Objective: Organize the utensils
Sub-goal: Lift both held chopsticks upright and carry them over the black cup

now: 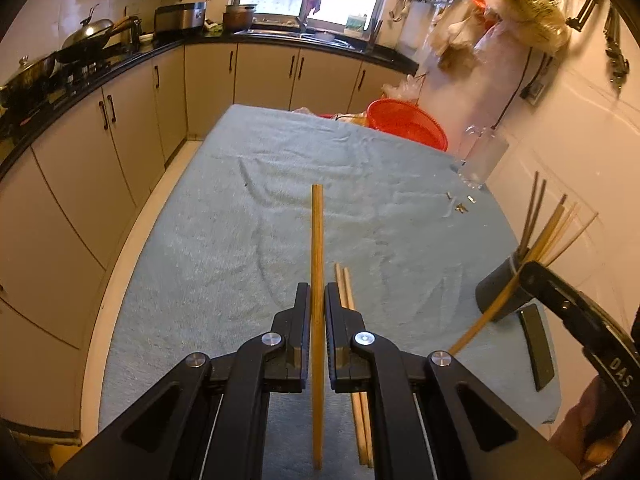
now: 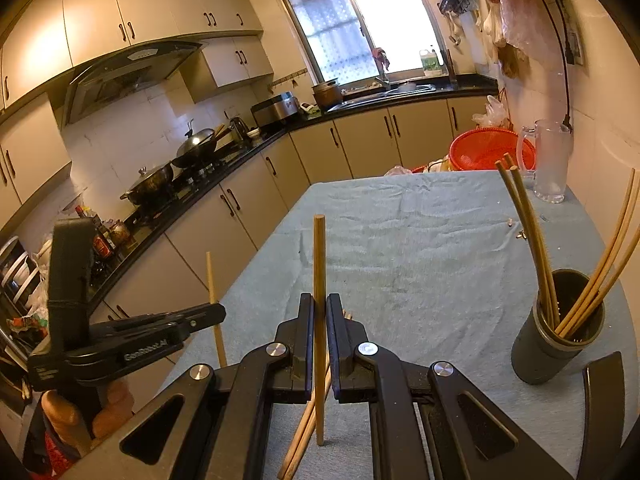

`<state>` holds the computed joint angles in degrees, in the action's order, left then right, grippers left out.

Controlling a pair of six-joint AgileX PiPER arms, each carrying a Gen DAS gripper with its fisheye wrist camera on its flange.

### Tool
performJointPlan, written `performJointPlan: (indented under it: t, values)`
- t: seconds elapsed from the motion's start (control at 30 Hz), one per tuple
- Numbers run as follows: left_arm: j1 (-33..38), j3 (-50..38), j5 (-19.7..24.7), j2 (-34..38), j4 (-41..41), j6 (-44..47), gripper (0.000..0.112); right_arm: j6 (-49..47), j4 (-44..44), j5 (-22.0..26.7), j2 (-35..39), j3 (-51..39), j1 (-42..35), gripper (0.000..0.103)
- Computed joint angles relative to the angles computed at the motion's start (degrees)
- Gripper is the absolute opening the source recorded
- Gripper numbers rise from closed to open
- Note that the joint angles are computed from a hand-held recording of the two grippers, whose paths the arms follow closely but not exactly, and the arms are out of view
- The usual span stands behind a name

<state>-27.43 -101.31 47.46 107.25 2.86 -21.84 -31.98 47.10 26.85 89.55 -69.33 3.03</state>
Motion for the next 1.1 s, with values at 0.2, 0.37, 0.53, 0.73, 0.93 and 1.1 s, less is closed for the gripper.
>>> performJointPlan:
  t: [0.2,0.37,0.53,0.73,0.93,1.1]
  values:
    - [-0.4,0.0,0.0,-0.9,0.5,-0.5,0.006,-0.6,0.8,0.3,-0.5,0.1,-0.8,0.007]
    - [-0.7,-0.2,0.2,-1.2,0.9,-0.7,0.006,-0.6,1.1,-0.2,-1.3,0.8,-0.7,0.007]
    - [-1.0,-0.2,0.0,-1.4,1.1,-0.7,0.006,-1.2,1.8,-0.2,-1.6,1.2,-1.0,0.007]
    - [-1.1,-0.4,0.0,-1.8,1.3,-0.7,0.006,-2.4,3.0,0.0,-1.9,1.3,-1.7,0.007]
    - [-1.4,-1.2,0.4,-2.0,1.4,-0.6,0.006,-2.5,3.1,-0.2,-2.5,1.8,-1.9,0.007]
    - [-1.8,-2.2,0.9,-2.0,1.6,-0.3,0.006,-2.8,3.7,-0.2,-3.7,2.4,-2.6,0.007]
